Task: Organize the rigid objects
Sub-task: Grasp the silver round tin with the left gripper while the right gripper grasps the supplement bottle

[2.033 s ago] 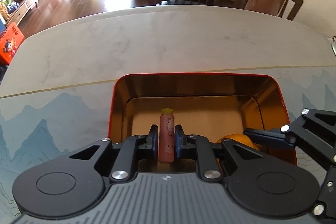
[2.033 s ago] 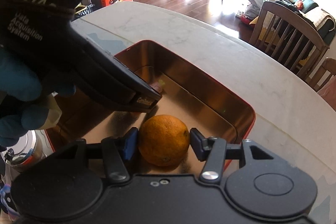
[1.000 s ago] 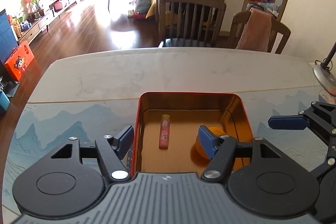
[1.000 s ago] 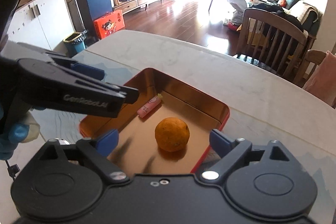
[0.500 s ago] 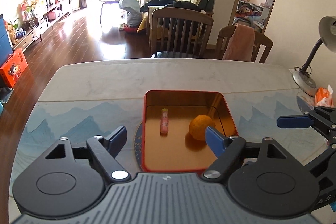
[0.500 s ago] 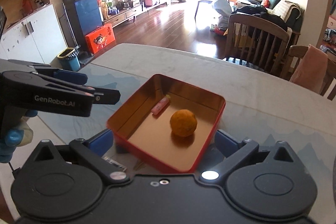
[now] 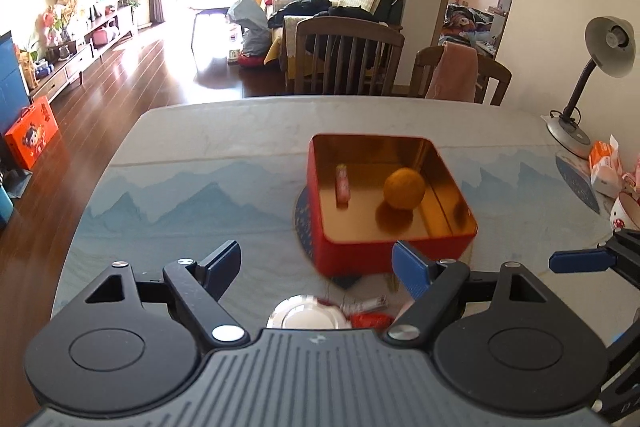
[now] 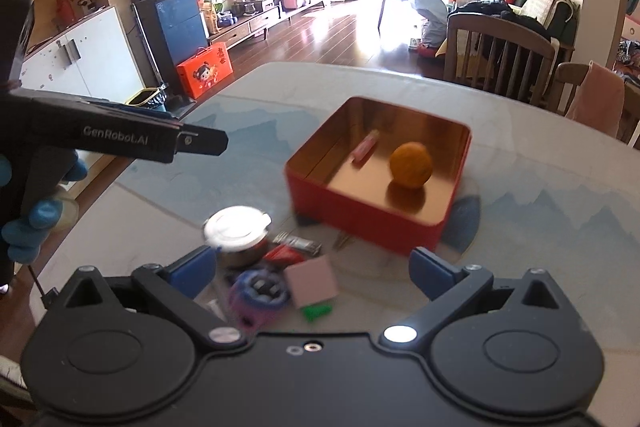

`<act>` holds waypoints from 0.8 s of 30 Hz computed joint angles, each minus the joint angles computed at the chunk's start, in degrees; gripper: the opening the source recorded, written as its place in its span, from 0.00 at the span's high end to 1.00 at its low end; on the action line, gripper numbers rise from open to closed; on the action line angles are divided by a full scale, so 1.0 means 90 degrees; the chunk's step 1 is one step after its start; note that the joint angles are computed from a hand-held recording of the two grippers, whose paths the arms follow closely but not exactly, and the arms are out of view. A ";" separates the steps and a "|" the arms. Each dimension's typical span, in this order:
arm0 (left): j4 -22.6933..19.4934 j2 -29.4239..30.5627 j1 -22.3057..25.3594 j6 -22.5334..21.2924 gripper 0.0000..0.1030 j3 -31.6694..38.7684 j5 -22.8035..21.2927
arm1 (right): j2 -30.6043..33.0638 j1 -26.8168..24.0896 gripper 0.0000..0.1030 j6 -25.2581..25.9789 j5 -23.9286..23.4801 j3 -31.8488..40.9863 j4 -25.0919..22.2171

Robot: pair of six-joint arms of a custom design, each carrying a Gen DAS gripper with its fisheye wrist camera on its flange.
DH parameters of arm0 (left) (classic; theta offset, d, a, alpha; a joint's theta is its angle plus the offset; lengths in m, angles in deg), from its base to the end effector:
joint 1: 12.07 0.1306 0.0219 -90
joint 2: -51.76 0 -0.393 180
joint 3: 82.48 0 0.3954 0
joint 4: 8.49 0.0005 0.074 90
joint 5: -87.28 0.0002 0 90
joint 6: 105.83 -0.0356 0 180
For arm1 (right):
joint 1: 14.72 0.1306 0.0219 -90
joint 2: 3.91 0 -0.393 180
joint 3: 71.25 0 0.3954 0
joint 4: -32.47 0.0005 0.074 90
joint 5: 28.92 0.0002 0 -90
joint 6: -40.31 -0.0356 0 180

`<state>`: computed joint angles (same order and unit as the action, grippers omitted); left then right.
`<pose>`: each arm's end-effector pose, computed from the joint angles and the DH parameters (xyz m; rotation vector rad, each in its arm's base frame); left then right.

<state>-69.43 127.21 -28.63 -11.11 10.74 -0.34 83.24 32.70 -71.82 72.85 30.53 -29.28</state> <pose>0.3632 -0.1101 0.5566 0.2617 2.3205 -0.2344 0.3162 0.3326 0.5431 -0.4297 2.3579 0.3336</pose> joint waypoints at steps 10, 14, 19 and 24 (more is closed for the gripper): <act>0.0044 -0.0490 0.0370 -0.0132 0.19 -0.0763 0.0218 | 0.0170 0.0666 0.00 0.0114 -0.0110 -0.0317 0.0199; 0.0020 -0.0478 0.0389 -0.0335 0.19 -0.0971 0.0251 | 0.0389 0.0854 0.00 0.0482 -0.0129 -0.0297 0.0036; 0.0074 -0.0312 0.0381 -0.0373 0.19 -0.1092 0.0278 | 0.0632 0.1047 0.02 0.1071 -0.0009 -0.0267 -0.0232; 0.0139 -0.0159 0.0336 -0.0449 0.19 -0.1148 0.0296 | 0.0741 0.1073 0.08 0.1397 -0.0191 -0.0202 -0.0468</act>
<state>-68.18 125.78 -25.61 -15.15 0.40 2.32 89.91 42.35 -59.25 71.13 28.71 -33.50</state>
